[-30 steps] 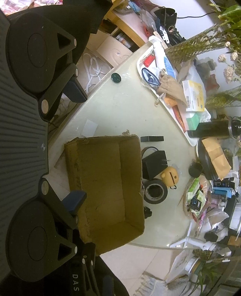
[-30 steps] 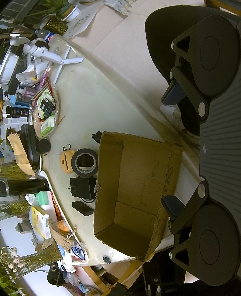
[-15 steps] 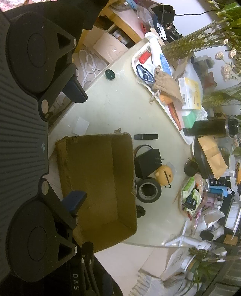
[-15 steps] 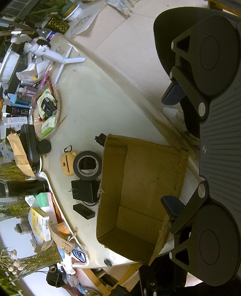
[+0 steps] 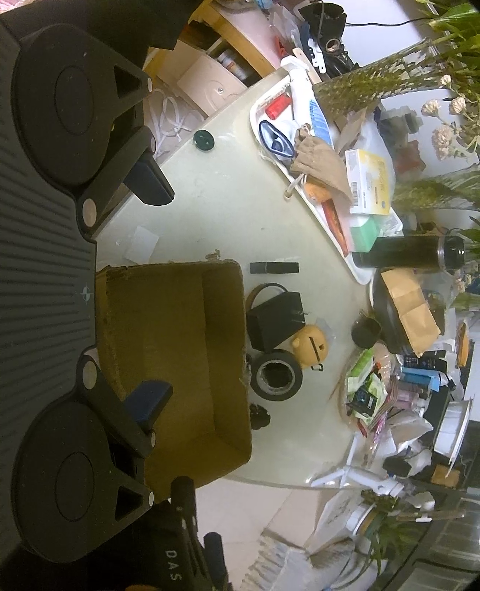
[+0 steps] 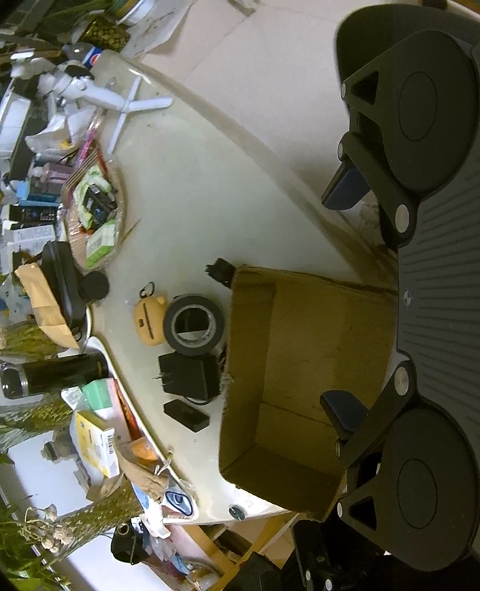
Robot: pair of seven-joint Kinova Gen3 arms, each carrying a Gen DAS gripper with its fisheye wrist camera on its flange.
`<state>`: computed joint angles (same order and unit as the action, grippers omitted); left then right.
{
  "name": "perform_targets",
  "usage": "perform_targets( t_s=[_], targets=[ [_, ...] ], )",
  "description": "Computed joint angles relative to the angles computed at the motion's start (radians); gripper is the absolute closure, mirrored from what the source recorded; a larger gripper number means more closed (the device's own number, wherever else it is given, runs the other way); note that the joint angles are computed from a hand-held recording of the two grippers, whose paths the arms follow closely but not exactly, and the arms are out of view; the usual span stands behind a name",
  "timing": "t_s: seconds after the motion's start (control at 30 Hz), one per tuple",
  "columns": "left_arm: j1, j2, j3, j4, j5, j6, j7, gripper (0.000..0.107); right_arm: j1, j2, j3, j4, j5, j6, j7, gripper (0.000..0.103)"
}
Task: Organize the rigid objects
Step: 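Reach the right gripper to the small black cylindrical cap and close on it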
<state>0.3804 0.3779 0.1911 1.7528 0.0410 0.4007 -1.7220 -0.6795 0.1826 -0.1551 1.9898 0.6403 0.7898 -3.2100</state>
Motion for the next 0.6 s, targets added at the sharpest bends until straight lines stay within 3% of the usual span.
perform_targets(
  t_s=[0.3,0.6],
  targets=[
    [-0.063,0.014,0.045,-0.003,0.062,-0.002,-0.053,0.004,0.059,-0.009,0.035,0.044,0.052,-0.109,0.011,0.000],
    [-0.093,0.029,0.066,0.001,0.117,-0.016,-0.114,0.004,0.102,0.022,0.102,0.086,0.170,-0.255,-0.064,0.000]
  ],
)
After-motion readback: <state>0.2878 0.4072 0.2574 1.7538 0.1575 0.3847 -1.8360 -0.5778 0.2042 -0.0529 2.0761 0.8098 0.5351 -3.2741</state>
